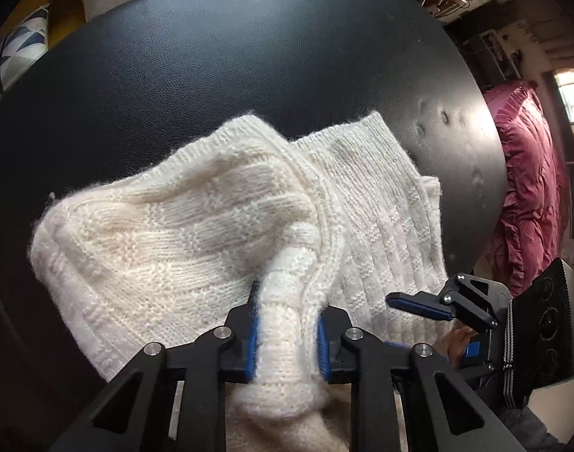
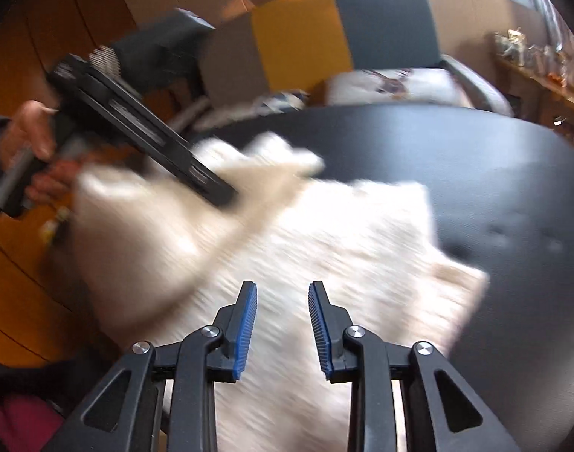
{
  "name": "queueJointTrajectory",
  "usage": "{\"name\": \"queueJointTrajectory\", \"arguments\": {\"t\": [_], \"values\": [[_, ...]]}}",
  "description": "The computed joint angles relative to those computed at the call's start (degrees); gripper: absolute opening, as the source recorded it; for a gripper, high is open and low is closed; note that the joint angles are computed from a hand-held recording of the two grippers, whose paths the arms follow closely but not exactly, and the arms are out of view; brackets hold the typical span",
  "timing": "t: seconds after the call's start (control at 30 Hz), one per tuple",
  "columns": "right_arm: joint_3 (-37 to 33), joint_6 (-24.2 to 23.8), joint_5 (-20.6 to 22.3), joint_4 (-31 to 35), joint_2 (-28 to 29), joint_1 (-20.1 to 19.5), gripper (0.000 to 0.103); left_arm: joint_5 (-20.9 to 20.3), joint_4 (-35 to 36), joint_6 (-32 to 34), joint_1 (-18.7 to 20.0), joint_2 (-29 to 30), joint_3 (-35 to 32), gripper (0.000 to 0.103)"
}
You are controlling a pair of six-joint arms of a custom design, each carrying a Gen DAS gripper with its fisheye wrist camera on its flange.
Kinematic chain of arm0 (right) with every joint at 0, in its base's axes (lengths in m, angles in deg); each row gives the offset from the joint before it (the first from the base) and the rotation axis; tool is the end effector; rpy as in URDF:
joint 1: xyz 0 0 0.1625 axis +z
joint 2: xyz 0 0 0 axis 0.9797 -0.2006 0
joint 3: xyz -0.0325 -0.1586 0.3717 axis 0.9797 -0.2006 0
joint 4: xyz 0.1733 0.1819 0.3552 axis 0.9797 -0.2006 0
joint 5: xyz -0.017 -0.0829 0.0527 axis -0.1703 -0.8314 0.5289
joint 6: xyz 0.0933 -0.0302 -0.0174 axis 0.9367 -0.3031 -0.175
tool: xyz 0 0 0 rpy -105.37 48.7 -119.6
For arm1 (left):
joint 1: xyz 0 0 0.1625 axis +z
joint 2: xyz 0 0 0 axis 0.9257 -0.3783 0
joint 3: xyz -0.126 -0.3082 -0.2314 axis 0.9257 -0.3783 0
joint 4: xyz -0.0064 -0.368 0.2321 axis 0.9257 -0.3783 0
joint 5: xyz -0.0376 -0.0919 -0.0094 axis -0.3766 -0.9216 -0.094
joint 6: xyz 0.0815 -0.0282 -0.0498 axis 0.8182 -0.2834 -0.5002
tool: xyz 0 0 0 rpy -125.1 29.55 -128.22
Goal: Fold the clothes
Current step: 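Grasp the sleeve cuff with the left gripper and pull it across the body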
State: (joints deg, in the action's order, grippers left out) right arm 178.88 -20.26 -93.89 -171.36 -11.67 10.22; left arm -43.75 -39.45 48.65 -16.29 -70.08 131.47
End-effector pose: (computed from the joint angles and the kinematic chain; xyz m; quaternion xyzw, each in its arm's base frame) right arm 0.0942 -0.5091 0.2413 0.1759 -0.9262 0.2636 0.2041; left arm -0.3373 -0.6820 0.0758 0.2459 0.9308 0.1519 0.2240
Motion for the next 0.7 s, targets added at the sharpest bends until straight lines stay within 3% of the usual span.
{"name": "queueJointTrajectory", "arguments": {"t": [0.1,0.2,0.3,0.53,0.7], "values": [[-0.5,0.0,-3.2,6.3,-2.8,-1.3,0.028,-3.4,-9.5,-0.2,0.7,-5.5,7.3,0.019],[-0.8,1.3,-2.4,9.7,-4.0,-2.5,0.028,-8.7,-20.1,-1.3,1.8,-11.3,14.5,0.018],[0.0,3.2,-2.2,11.1,-5.6,-2.6,0.028,-15.0,-27.9,-4.2,2.8,-13.6,15.6,0.018],[-0.2,7.7,1.9,11.3,-5.5,-4.2,0.029,-29.3,-51.9,-10.4,6.7,-24.0,29.7,0.018],[-0.9,9.3,1.0,10.0,-3.7,-3.9,0.029,-37.1,-66.6,-14.1,7.8,-25.7,35.4,0.018]]}}
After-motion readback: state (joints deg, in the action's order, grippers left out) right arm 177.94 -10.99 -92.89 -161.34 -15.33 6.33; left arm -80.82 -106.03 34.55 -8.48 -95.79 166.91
